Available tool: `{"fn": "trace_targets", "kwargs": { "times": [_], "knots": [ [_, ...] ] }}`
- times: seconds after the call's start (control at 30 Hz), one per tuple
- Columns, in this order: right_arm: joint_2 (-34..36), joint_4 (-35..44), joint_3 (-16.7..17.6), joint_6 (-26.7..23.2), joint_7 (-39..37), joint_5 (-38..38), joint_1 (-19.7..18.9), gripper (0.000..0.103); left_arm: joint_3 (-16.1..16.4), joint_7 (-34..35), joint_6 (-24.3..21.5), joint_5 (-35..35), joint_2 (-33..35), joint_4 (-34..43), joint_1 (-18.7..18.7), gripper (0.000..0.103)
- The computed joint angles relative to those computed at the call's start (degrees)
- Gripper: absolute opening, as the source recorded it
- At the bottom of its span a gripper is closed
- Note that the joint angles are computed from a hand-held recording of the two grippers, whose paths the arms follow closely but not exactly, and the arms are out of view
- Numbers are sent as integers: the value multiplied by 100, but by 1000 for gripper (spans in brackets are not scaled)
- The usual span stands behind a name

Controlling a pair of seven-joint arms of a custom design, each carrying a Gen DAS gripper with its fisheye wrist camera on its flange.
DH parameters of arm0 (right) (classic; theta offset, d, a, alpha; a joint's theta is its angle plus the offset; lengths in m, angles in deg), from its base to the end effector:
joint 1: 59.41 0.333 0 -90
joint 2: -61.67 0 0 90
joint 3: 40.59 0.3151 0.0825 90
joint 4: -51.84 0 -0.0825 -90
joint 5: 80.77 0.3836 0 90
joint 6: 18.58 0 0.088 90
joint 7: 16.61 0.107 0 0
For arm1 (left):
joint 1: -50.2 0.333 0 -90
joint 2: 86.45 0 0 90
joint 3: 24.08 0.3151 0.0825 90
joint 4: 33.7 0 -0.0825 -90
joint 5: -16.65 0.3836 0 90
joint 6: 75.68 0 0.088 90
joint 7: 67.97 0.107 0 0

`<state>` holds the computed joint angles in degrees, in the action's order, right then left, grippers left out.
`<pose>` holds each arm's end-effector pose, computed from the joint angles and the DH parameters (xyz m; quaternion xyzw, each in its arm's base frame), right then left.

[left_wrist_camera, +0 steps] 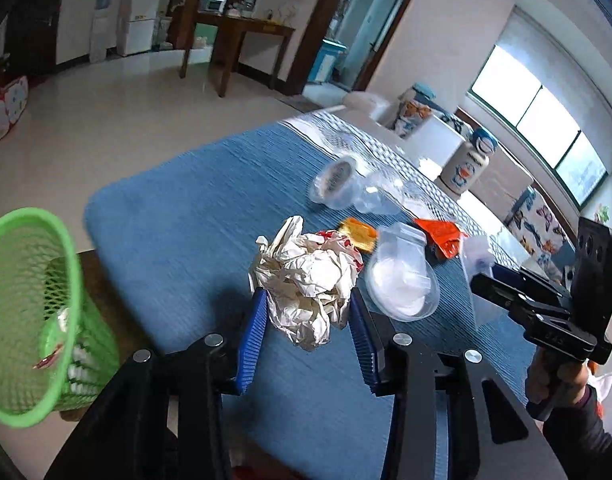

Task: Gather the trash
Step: 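Carry the tissue to the basket and open the left tool to drop it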

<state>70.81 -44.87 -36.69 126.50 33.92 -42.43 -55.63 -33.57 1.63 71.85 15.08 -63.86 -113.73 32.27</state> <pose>0.6536 0.0781 0.5762 -0.7564 0.5037 -0.1440 0.3917 0.6560 -0.3120 0.5783 -0.6303 0.6737 -0.3720 0.1026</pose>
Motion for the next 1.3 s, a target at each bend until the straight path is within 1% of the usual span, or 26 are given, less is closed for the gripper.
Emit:
{"fn": "trace_targets", "kwargs": {
  "times": [0.1, 0.2, 0.27, 0.33, 0.37, 0.53, 0.67, 0.77, 0.97, 1.07, 1.1, 1.17, 1.3],
  "knots": [
    [-98, -60, 59, 35, -66, 9, 89, 50, 122, -181, 289, 49, -527, -690, 114, 40],
    [-119, -47, 105, -5, -123, 84, 191, 50, 245, -439, 485, 234, -1032, -1337, 270, 40],
    [-93, 5, 136, -10, -114, 71, 275, 50, 336, -679, 495, 432, -1329, -1711, 410, 40],
    [-37, 87, 174, -29, -92, 66, 349, 50, 332, -787, 470, 491, -1518, -1965, 587, 40],
    [0, 137, 201, -46, -80, 57, 388, 50, 372, -893, 393, 573, -1611, -2090, 692, 40],
    [222, 425, 327, -128, 44, -80, 550, 50, 391, -1074, 163, 814, -1698, -2297, 1074, 40],
    [472, 751, 439, -212, 253, -283, 679, 50, 406, -968, 19, 696, -1659, -2377, 1315, 41],
    [680, 1024, 533, -298, 354, -386, 727, 50, 420, -900, 31, 608, -1653, -2501, 1433, 41],
    [1078, 1545, 719, -478, 527, -568, 820, 50, 467, -845, 68, 444, -1550, -2544, 1582, 44],
    [1228, 1745, 796, -547, 589, -612, 858, 50, 508, -907, 130, 506, -1545, -2607, 1618, 44],
    [1275, 1809, 811, -571, 620, -638, 873, 50, 510, -899, 165, 500, -1553, -2646, 1632, 45],
    [1369, 1924, 857, -620, 663, -654, 889, 50, 545, -1012, 158, 607, -1556, -2662, 1639, 51],
    [1490, 2069, 926, -687, 692, -657, 915, 50, 554, -1060, 270, 569, -1586, -2732, 1700, 54]
  ]
}}
